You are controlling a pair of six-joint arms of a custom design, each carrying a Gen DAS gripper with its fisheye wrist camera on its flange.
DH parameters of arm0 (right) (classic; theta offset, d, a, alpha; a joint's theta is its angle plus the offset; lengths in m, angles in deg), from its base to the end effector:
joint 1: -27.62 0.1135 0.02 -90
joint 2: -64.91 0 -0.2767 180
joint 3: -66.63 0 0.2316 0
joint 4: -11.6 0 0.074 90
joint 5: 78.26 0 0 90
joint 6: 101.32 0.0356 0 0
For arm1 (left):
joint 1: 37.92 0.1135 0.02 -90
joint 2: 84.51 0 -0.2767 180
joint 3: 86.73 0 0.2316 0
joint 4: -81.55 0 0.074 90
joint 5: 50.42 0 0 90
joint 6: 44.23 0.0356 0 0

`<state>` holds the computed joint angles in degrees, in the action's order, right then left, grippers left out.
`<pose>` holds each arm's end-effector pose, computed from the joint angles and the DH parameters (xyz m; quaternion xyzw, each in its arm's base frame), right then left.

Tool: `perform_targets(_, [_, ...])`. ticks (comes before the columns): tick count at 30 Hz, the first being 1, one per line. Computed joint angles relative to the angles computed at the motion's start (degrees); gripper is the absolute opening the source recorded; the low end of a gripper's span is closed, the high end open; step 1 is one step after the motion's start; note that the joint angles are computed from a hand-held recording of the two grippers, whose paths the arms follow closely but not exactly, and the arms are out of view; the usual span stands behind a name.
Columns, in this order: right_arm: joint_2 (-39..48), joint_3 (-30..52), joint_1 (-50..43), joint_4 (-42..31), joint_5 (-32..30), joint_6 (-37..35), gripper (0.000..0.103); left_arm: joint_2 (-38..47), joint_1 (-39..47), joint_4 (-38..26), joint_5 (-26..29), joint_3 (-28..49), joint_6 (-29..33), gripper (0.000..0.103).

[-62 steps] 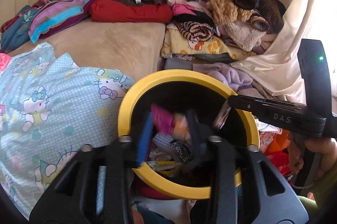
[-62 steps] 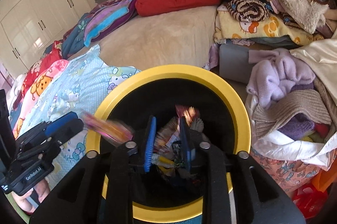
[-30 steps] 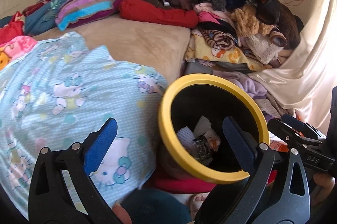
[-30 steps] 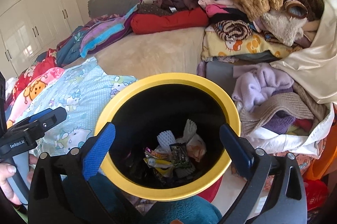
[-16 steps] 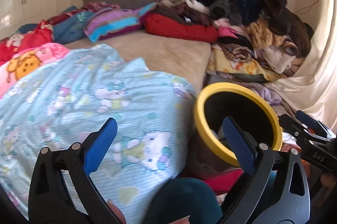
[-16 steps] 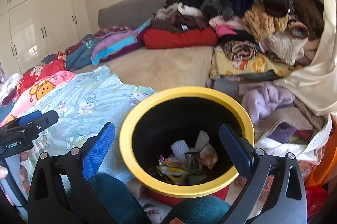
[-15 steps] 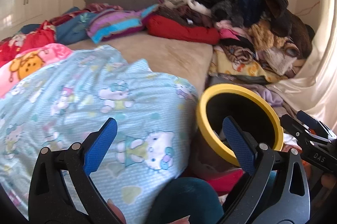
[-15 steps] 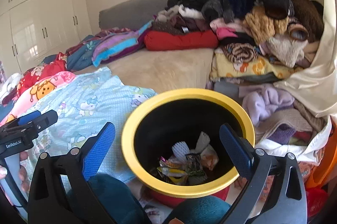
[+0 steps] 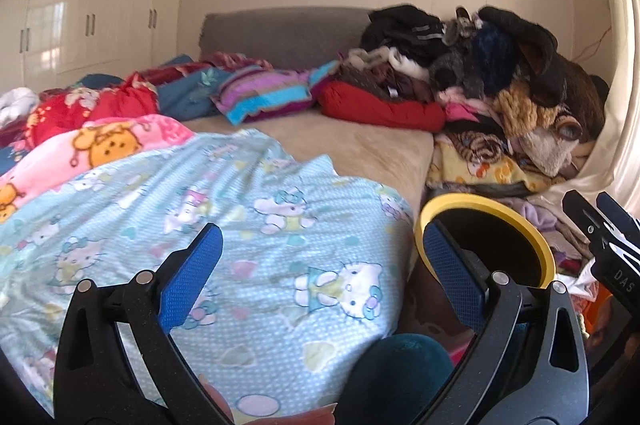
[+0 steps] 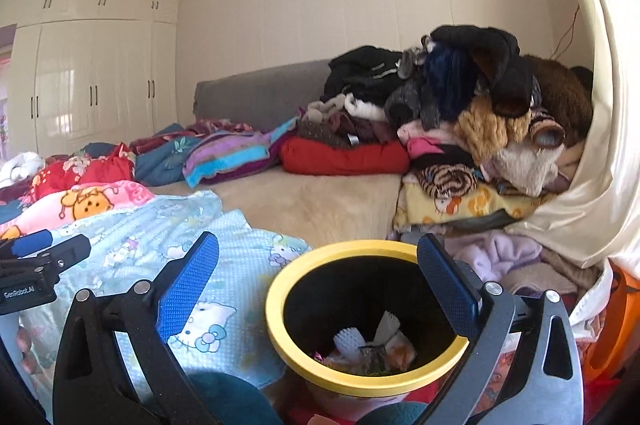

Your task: Collect trash

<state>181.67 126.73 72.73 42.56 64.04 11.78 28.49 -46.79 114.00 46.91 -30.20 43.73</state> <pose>0.2727 0.2339 0.1255 0.0851 0.7908 -0.0411 0.6047 0.3509 -0.0594 0.1306 0.0846 0.8335 -0.1050 0.5358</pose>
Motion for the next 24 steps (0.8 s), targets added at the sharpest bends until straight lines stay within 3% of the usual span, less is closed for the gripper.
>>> perform_targets(6, [1.5,0.7,1.9,1.0,0.8,-1.2,0.097,-0.3,1.1,5.8,0.0,-3.9,-0.5,0.092])
perform_targets(24, [3.4,3.1,1.8,-3.1,-1.4,1.5,0.097,0.3,0.9,7.0,-0.1,-4.7,-0.5,0.092])
